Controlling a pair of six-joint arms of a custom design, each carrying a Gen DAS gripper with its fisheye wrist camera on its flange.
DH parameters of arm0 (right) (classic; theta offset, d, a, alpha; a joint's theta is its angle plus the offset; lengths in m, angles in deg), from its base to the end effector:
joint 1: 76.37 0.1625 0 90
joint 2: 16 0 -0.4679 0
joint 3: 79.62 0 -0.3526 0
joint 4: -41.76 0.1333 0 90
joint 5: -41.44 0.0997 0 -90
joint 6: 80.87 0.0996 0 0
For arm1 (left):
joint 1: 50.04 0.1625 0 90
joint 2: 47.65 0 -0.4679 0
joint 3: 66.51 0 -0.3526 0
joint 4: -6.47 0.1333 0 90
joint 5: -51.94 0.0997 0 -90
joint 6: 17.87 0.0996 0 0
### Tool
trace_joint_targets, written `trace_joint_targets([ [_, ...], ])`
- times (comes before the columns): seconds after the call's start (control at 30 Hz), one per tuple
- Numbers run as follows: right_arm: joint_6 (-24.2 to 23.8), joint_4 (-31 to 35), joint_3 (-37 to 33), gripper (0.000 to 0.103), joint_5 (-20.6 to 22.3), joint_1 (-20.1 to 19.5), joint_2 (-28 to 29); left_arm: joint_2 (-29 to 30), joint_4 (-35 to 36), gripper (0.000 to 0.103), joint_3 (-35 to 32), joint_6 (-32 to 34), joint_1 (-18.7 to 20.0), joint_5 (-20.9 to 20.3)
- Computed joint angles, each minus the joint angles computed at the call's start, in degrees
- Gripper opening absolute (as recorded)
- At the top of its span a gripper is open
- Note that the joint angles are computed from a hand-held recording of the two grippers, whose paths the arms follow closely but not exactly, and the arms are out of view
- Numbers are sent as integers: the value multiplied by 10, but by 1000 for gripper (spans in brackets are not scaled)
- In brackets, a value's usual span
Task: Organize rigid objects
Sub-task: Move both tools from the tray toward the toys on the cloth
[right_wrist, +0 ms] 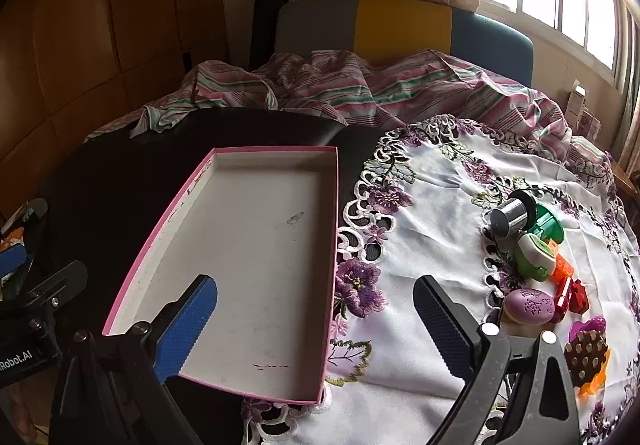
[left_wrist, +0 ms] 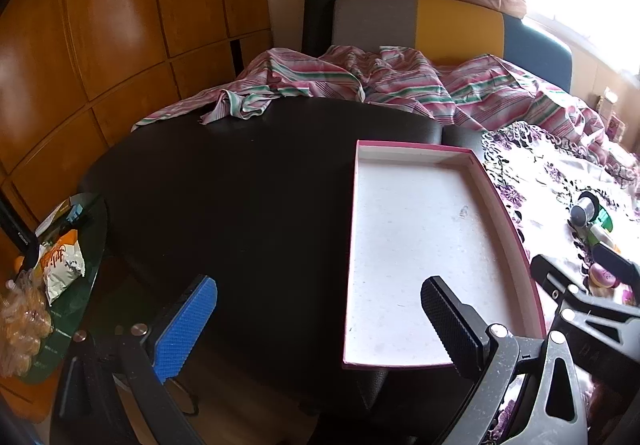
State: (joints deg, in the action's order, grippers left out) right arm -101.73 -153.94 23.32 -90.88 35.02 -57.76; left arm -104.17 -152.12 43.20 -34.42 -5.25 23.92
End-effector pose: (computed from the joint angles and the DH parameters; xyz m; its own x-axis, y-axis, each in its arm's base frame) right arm 0.2957 -0.5734 0.1826 -0.7116 -0.0777 0.6983 -0.5495 0.6809 -0.4843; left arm -0.2543 -0.5642 0.2518 -0.6716 -0.0322 -0.7402 0.5142 0.6990 -0.4970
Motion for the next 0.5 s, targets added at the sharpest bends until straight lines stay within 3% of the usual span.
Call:
trace_joint_targets([
  [0.4,-7,-10,-1,100,-10,-21,-38,15,-4,103,-13,38,-2,-39],
  [0.5,13,12,3,100,-5,-38,-67,27,-16,103,-18,63,-6,-46],
])
